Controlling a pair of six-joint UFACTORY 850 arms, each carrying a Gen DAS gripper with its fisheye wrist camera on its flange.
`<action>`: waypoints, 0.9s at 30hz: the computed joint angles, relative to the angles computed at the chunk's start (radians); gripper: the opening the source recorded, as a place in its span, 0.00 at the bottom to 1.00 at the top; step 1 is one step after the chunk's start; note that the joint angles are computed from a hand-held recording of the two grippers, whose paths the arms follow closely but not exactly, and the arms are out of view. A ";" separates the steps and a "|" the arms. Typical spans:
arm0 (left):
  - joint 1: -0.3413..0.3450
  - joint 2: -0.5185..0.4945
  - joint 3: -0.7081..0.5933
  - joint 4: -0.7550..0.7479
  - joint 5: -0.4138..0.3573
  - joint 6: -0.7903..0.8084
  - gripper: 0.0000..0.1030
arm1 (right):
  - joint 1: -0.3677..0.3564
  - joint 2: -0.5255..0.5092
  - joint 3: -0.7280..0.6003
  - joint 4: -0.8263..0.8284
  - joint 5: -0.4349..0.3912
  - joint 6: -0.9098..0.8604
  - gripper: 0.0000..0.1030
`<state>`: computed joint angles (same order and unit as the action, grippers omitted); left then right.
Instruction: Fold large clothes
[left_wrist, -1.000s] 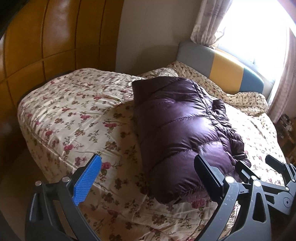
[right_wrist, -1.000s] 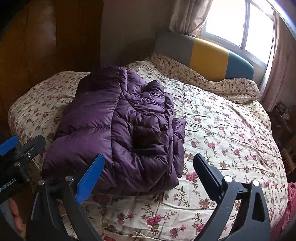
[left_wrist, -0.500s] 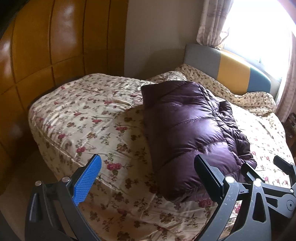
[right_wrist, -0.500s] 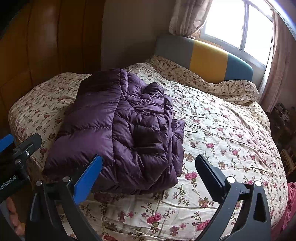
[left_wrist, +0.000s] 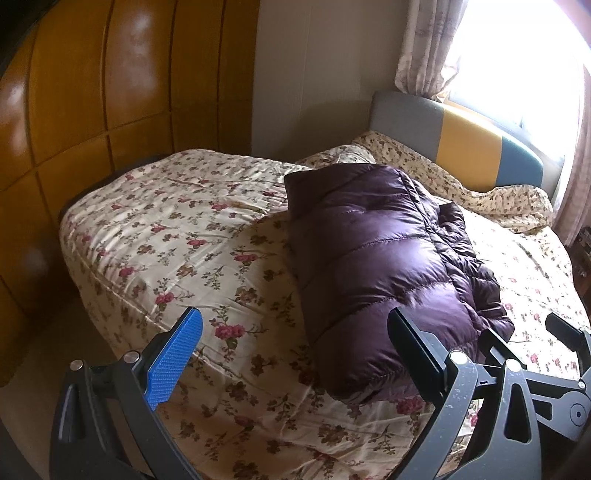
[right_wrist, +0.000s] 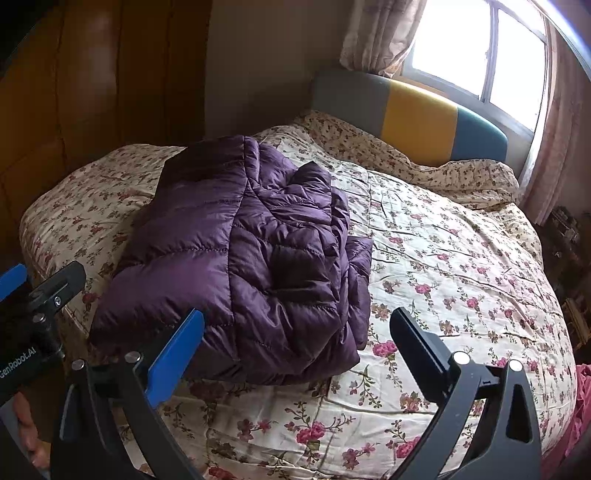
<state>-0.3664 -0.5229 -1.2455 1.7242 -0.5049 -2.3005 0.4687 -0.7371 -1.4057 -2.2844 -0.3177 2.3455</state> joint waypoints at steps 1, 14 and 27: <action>-0.002 0.001 0.001 0.001 -0.005 0.001 0.97 | -0.001 0.000 0.000 0.000 0.002 0.002 0.97; -0.015 0.015 0.013 0.047 -0.029 -0.023 0.97 | -0.002 0.001 0.004 0.014 0.001 -0.003 0.97; -0.025 0.013 0.007 0.032 -0.035 0.004 0.97 | -0.009 -0.001 0.003 0.006 0.013 0.014 0.97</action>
<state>-0.3914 -0.5096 -1.2387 1.7561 -0.5395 -2.2963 0.4596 -0.7379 -1.4029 -2.2785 -0.3050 2.3594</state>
